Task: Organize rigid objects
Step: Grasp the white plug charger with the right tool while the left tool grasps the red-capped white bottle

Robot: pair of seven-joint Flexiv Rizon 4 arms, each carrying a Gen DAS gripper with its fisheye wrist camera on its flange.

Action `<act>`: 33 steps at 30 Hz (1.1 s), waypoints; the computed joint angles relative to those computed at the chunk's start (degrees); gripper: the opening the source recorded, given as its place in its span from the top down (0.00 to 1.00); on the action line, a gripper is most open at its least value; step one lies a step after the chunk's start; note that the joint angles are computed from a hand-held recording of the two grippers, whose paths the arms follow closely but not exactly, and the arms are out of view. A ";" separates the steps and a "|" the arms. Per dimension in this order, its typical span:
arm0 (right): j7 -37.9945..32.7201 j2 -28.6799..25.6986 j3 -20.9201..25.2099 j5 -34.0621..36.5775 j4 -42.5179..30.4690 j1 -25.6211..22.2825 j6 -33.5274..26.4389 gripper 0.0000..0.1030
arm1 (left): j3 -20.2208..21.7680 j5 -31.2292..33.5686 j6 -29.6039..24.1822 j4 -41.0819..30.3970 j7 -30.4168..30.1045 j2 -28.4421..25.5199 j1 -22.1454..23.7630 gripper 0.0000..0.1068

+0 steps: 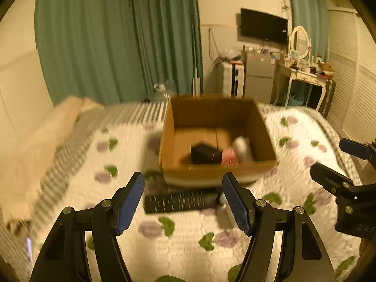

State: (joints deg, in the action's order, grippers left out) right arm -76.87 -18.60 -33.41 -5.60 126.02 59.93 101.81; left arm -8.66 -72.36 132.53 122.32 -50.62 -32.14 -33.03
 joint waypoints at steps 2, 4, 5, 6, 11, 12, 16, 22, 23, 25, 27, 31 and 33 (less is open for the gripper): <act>1.17 -3.41 5.41 0.20 -1.91 -5.06 -0.09 0.12 | -0.20 4.33 -1.97 1.53 -4.92 -1.37 1.85 0.33; 1.72 -6.04 11.96 -0.27 -3.54 -10.75 -0.03 0.12 | 0.96 4.30 -3.34 1.22 -5.84 -3.52 1.50 0.33; 1.75 -6.84 14.32 -0.94 -4.21 -12.72 -0.93 0.12 | 1.68 1.75 -3.47 0.34 -4.41 -5.09 0.53 0.33; 1.93 -7.65 15.25 -1.65 -4.73 -13.40 -1.82 0.12 | 1.89 0.26 -3.88 -0.27 -3.35 -6.03 0.36 0.33; 1.68 -11.77 23.85 -6.00 -8.35 -19.56 -3.23 0.13 | 2.60 -0.22 -6.38 -0.14 -2.91 -8.12 1.63 0.33; 1.78 -12.45 25.07 -6.78 -9.22 -20.43 -3.91 0.13 | 2.82 -0.79 -6.63 -0.26 -2.30 -8.35 1.58 0.33; 2.62 -15.14 29.25 -9.81 -12.25 -23.27 -7.48 0.29 | 3.15 1.57 -8.14 1.00 -4.64 -8.09 3.07 0.33; 4.94 -18.91 21.52 -11.12 -13.32 -16.51 -4.72 0.59 | 5.15 1.89 -9.86 1.73 -6.64 -7.74 2.20 0.33; 5.18 -19.05 22.63 -11.21 -13.95 -17.42 -6.18 0.67 | 5.21 2.43 -10.10 2.05 -7.18 -7.55 2.21 0.33; 5.77 -19.59 20.14 -11.40 -13.12 -15.48 -4.87 0.69 | 5.85 2.39 -10.72 1.93 -7.07 -7.52 1.74 0.33; 5.77 -18.99 20.85 -10.87 -12.41 -16.30 -3.93 0.73 | 6.42 0.23 -10.74 1.28 -5.59 -7.76 0.48 0.33; 4.14 -15.12 28.48 -9.67 -9.85 -23.83 -0.53 0.74 | 5.34 -1.87 -10.09 0.60 -3.22 -7.64 0.03 0.33; 2.77 -12.81 28.34 -8.58 -7.85 -24.52 1.96 0.74 | 4.51 -3.78 -9.59 -0.46 -0.88 -7.66 -0.54 0.33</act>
State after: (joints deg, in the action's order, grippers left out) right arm -74.10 -31.41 -5.07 -14.18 118.17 35.40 103.77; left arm -4.16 -76.14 122.94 121.86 -51.50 -39.80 -33.56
